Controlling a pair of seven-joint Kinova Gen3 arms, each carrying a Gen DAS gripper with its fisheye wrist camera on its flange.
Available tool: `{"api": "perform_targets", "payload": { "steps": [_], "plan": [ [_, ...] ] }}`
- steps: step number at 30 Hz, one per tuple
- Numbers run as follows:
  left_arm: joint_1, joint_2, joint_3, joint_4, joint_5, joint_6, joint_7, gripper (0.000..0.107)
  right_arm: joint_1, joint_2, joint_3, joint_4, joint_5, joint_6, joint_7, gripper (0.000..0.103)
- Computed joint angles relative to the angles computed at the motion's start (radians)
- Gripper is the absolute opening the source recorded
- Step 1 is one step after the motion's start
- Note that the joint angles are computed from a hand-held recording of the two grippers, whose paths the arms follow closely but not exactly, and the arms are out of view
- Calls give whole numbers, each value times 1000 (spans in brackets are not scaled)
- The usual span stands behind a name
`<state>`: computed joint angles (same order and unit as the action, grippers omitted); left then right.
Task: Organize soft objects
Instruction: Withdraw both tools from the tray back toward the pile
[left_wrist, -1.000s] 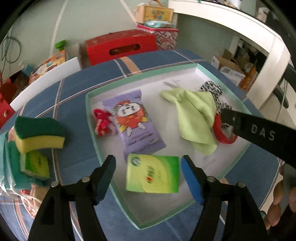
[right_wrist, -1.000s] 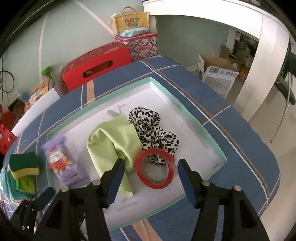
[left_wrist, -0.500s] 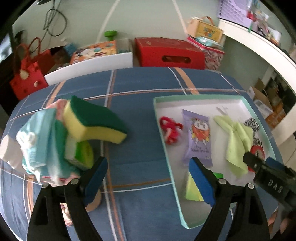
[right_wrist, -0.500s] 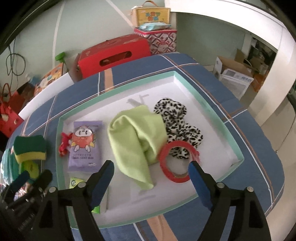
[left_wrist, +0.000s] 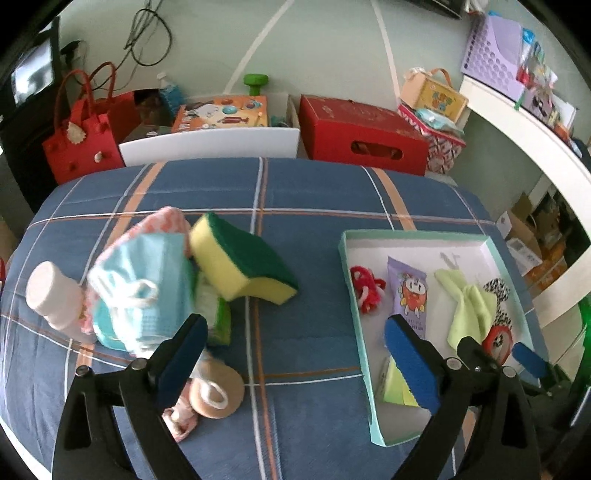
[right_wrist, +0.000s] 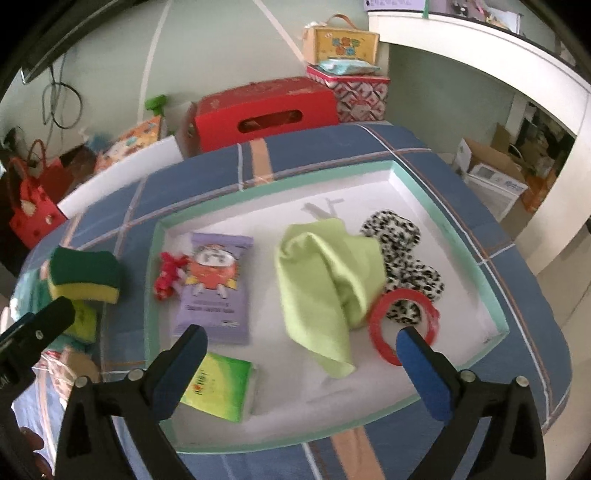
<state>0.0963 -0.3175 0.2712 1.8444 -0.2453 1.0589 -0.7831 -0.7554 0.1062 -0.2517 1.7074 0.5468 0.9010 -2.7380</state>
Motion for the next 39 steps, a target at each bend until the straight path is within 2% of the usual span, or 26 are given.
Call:
{"api": "perform_targets", "payload": {
  "steps": [6,10,15,23,26,28,33,39],
  "plan": [
    [-51,-79,-32,-16,-23,36,-28,97,-26,-9,-15,6,55,-43,-55,103],
    [-106,-114,-82,-13,-29,66,-71,97,-40,5,-20,-10,53,-52,-49,103],
    [-167,-163,-203,21,22,49,-141,97,-70,39,-21,-55,27,-44,17,103],
    [-245,-175,-321,33,90,70,-271,97,-109,87,-17,-135,-58,-79,157,103],
    [-254,-173,-375,34,142,74,-322,97,-138,122,-10,-202,-81,-46,214,103],
    [-263,-171,-385,33,163,75,-348,97,-156,138,-2,-238,-91,-35,251,103],
    [-263,-142,-428,34,240,77,-418,97,-210,205,28,-384,-93,79,341,103],
    [-276,-122,-399,23,269,69,-456,97,-208,259,55,-496,-167,130,441,103]
  ]
}}
